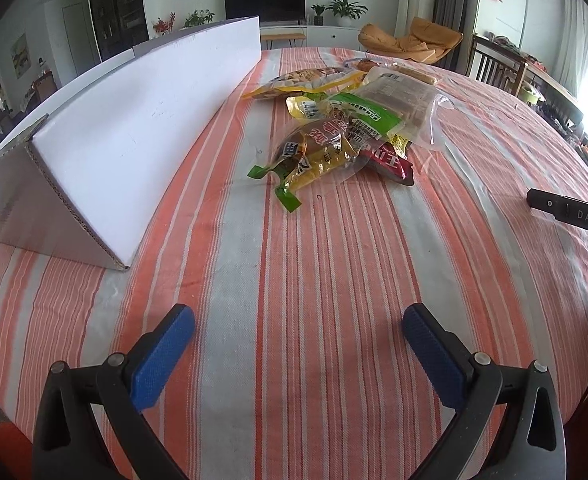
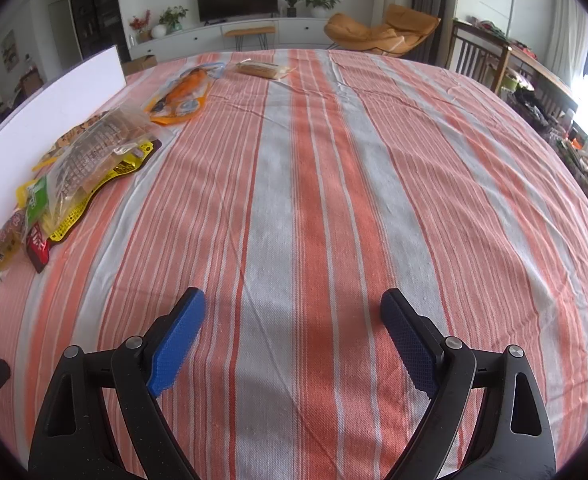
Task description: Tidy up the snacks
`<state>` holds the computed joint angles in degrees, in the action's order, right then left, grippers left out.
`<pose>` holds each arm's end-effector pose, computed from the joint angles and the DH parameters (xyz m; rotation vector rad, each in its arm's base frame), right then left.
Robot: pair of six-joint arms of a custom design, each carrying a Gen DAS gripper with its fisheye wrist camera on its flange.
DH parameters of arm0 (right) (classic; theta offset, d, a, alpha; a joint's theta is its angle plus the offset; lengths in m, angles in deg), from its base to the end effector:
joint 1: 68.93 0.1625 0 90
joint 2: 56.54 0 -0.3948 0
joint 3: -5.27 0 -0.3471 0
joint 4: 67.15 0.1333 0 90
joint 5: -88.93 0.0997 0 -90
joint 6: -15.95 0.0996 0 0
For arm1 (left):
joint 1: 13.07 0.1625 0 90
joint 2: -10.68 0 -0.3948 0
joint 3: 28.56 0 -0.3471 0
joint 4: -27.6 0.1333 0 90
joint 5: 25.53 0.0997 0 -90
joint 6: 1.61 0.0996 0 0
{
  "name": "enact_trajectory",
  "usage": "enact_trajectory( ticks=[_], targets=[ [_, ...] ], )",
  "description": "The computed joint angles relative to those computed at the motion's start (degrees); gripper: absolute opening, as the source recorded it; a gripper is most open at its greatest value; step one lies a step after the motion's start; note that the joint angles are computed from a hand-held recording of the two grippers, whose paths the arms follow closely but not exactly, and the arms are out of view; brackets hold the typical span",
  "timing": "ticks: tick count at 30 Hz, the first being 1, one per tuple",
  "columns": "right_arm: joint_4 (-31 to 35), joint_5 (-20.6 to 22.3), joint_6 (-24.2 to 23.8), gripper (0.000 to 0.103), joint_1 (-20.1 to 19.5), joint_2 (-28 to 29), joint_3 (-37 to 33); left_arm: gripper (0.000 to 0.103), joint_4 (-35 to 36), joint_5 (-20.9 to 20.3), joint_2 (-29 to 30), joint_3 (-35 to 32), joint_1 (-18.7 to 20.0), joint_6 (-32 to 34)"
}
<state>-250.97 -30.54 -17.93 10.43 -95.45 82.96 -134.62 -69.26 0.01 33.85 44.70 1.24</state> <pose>-0.0475 -0.7094 0.2251 0.1473 -2.2077 0.8386 -0.2106 -0.7189 -0.0666 0.5384 2.3090 -0.6692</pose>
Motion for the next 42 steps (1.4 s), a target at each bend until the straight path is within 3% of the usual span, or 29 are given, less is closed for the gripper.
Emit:
enact_trajectory(
  ticks=[20, 26, 33, 35, 36, 39, 42],
  targets=[
    [0.11, -0.14, 0.17, 0.092, 0.05, 0.00, -0.07, 0.103, -1.32, -0.69, -0.86, 1.65, 0.05, 1.15],
    [0.43, -0.06, 0.22, 0.094, 0.08, 0.08, -0.05, 0.103, 0.65, -1.28, -4.15, 5.89, 0.22, -0.23],
    [0.32, -0.41, 0.12, 0.095, 0.27, 0.37, -0.27, 0.103, -0.83, -0.87, -3.08, 4.67, 0.37, 0.52],
    [6.94, -2.66, 3.45, 0.095, 1.04, 0.11, -2.46, 0.103, -1.33, -1.02, -3.00, 4.62, 0.45, 1.00],
    [12.67, -1.67, 7.75, 0.095, 1.36, -0.68, -3.65, 0.103, -1.40, -1.01, -2.96, 4.59, 0.46, 1.04],
    [19.28, 9.20, 17.54, 0.095, 2.01, -2.92, -3.91, 0.103, -1.63, -0.86, -2.74, 4.28, 0.46, 1.05],
    [24.54, 9.44, 21.16, 0.095, 5.79, 1.63, -12.23, 0.103, -2.20, -0.89, -2.44, 3.92, 0.53, 1.47]
  ],
)
